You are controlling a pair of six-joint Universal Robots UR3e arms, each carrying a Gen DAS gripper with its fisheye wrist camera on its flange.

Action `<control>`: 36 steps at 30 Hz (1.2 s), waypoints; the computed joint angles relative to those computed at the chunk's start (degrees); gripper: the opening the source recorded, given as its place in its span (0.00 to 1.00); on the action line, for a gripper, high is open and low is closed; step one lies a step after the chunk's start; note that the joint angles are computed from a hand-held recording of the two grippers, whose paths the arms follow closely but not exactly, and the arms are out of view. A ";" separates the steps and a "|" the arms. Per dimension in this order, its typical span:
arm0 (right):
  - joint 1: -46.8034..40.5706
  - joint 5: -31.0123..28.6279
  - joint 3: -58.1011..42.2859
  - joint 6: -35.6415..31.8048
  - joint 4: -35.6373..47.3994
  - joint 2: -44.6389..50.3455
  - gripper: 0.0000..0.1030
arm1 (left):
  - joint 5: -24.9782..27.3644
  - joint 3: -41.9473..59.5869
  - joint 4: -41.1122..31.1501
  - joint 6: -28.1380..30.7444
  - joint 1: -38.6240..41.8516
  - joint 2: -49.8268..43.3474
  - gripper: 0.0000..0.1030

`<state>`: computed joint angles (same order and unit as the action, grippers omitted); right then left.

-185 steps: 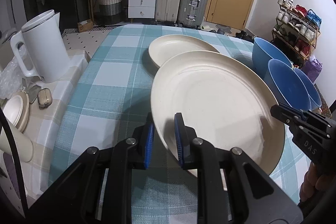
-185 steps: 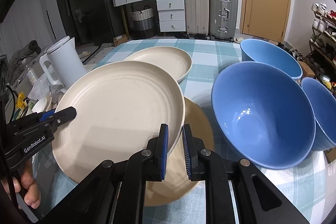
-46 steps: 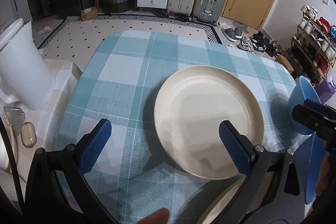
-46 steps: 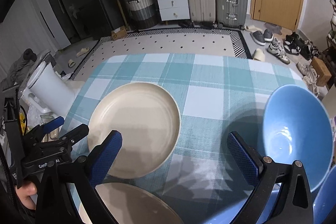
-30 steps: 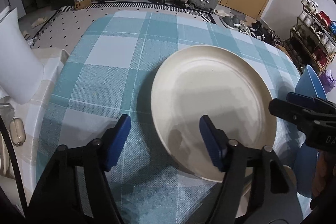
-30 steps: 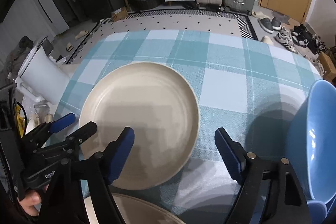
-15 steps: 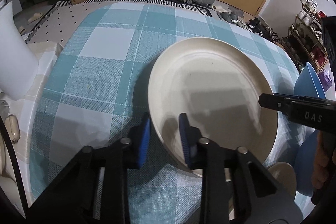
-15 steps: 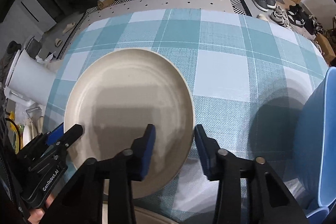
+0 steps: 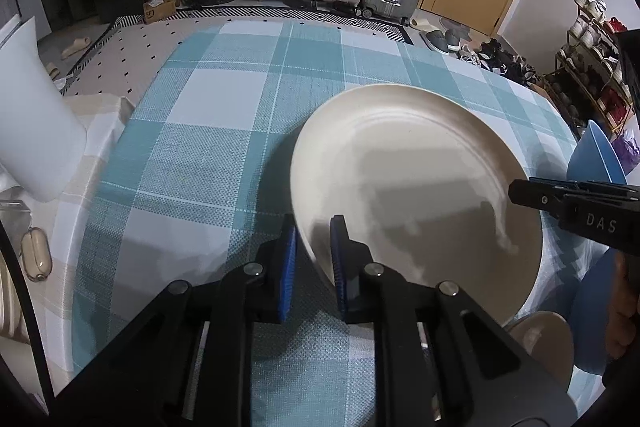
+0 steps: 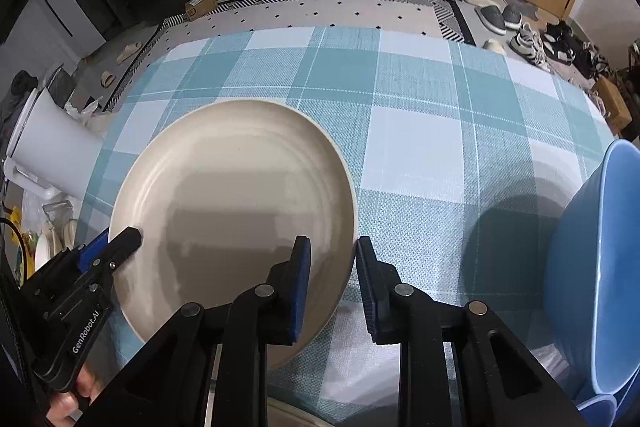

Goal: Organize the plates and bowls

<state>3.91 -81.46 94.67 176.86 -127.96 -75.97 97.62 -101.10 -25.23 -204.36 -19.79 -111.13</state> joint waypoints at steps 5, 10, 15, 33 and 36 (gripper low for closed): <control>1.11 -1.56 1.21 -0.92 -1.75 -1.37 0.21 | 1.09 -0.62 0.57 -0.28 -0.54 0.96 0.13; 0.81 -1.03 3.02 -1.02 -2.87 -3.55 0.21 | 1.71 -1.41 0.66 -0.56 -0.99 2.62 0.13; -0.31 0.51 5.46 -2.08 -3.12 -7.16 0.21 | 2.92 -1.98 0.16 -0.64 -1.91 5.16 0.13; -6.26 7.11 13.49 -7.88 4.40 -27.02 0.21 | 11.46 -1.22 -9.48 -6.30 -11.68 16.41 0.13; -7.66 8.58 14.65 -9.00 6.52 -30.88 0.21 | 13.83 -0.60 -12.35 -8.28 -14.71 18.69 0.14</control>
<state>-3.74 -72.87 109.32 167.85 -121.45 -106.85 111.45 -101.71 -37.58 -212.64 -34.50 -92.44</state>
